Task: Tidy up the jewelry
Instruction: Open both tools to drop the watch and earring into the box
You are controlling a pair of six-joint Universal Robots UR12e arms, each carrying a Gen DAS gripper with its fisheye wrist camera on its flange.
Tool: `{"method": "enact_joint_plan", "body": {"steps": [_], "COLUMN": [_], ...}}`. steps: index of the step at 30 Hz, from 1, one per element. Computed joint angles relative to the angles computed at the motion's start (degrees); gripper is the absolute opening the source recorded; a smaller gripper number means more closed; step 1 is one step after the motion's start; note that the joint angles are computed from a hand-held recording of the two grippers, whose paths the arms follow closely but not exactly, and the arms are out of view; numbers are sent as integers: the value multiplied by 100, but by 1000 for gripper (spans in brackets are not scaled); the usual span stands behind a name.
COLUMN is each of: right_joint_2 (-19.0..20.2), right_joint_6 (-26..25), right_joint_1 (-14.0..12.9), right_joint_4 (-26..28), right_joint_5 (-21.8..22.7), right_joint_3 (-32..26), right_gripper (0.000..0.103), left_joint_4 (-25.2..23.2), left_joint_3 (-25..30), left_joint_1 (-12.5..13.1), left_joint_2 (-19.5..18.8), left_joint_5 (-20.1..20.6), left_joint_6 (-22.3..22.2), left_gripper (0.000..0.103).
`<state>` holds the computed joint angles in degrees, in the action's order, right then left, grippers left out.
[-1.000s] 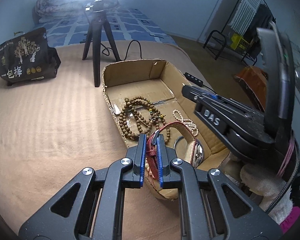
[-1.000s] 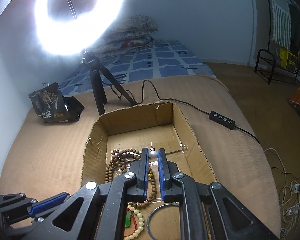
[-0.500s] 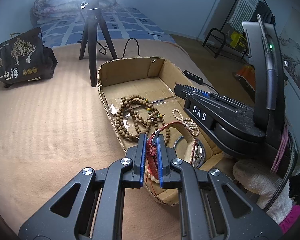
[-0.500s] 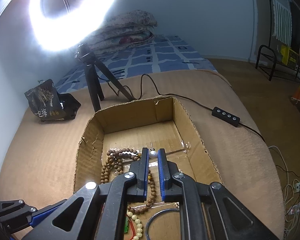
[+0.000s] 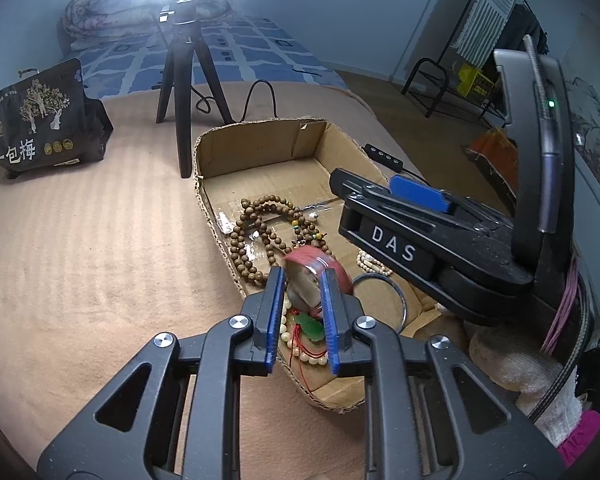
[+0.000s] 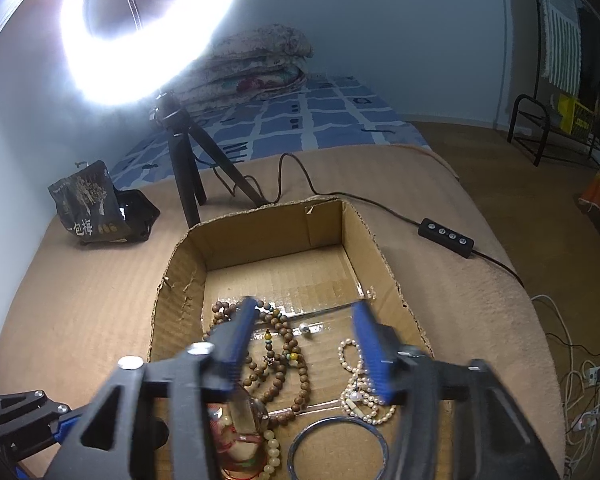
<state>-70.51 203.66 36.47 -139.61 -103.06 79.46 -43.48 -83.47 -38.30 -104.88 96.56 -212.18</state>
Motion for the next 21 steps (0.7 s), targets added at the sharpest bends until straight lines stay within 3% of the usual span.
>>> {"method": "enact_joint_plan", "body": {"steps": [5, 7, 8, 13, 17, 21], "right_joint_2": [-10, -18, -25, -53, -67, -98], "right_joint_6": [-39, -26, -23, -36, -80, -97], "right_joint_1": [33, 44, 49, 108, 147, 190], "right_joint_4": [33, 38, 29, 49, 99, 132], "right_joint_5": [-149, -187, -197, -393, -459, -541], "right_joint_3": [-35, -47, -47, -86, -147, -181], "right_gripper": [69, 77, 79, 88, 91, 91], "left_joint_4": [-4, -6, 7, 49, 51, 94], "left_joint_3": [-7, -11, -19, -50, -60, -89], "left_joint_1": [-6, -12, -19, -31, -69, -99], "left_joint_2": [26, 40, 53, 120, 176, 240], "left_joint_5": [41, 62, 100, 173, 283, 373], "left_joint_6": [17, 26, 22, 24, 80, 77], "left_gripper": [17, 26, 35, 37, 39, 48]}}
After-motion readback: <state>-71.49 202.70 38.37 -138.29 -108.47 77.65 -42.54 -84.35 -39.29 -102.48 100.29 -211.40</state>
